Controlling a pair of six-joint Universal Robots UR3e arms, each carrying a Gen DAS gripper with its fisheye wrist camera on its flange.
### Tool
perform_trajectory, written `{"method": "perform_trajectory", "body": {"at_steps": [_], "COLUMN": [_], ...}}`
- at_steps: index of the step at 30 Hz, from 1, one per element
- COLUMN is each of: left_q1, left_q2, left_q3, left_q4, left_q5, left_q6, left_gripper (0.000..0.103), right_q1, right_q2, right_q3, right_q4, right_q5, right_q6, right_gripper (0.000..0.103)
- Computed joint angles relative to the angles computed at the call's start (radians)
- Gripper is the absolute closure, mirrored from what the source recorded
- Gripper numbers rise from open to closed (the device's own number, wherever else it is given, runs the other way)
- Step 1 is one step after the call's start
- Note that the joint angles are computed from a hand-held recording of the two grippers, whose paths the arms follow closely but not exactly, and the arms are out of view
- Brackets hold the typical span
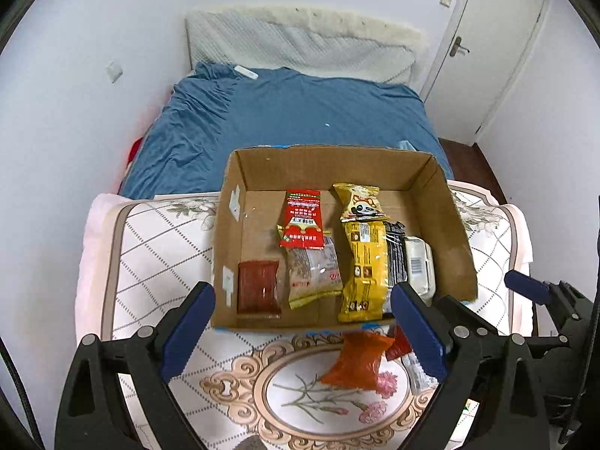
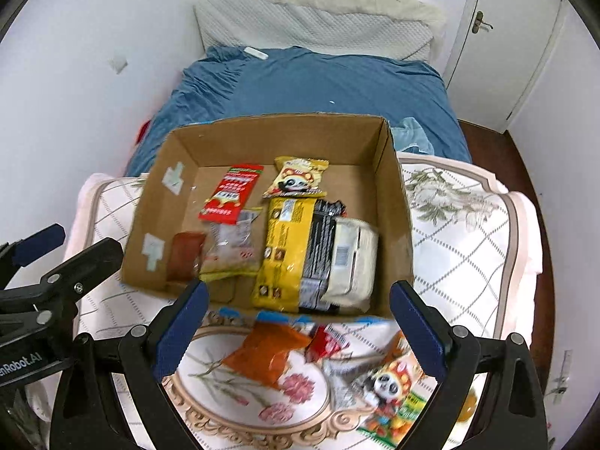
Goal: Organize snacks
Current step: 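Move both tools back over the remaining snacks on the bed, then grasp the orange packet with the left tool while the right tool grasps the orange panda seed bag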
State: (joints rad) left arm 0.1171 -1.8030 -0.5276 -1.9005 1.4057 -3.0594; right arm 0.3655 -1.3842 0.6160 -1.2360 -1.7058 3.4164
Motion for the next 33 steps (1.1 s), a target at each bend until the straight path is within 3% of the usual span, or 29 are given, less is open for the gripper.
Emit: {"method": "perform_trajectory", "body": {"at_steps": [9,16,21,29,33], "left_q1": [-0.036,-0.171,-0.25,-0.358,-0.372], "left_q2": [0.241,0.176,0.049,-0.196,-0.242], "left_q3": [-0.396,-0.611,-0.615,-0.462,-0.451], "left_q4": [0.076,0.163,0.2,0.188,0.215], "left_q5": [0.024,0.064,0.078,0.121,0.119], "left_q6": [-0.043,-0.072,-0.065,-0.061,-0.066], "left_gripper": [0.007,0.007,0.007,0.007,0.01], "right_q1": [-0.174,-0.418,-0.565,-0.596,-0.627], "right_q2": [-0.415,-0.677,-0.801,-0.874,-0.886], "right_q3": [0.554,0.978,1.127,1.189,1.235], "right_q4": [-0.066,-0.093,-0.069,-0.014,0.005], "right_q5": [0.124,0.248,0.304,0.316,0.317], "right_q6": [-0.011,-0.116,-0.206,-0.233,-0.23], "right_gripper": [0.004,0.005,0.016,0.016,0.016]}}
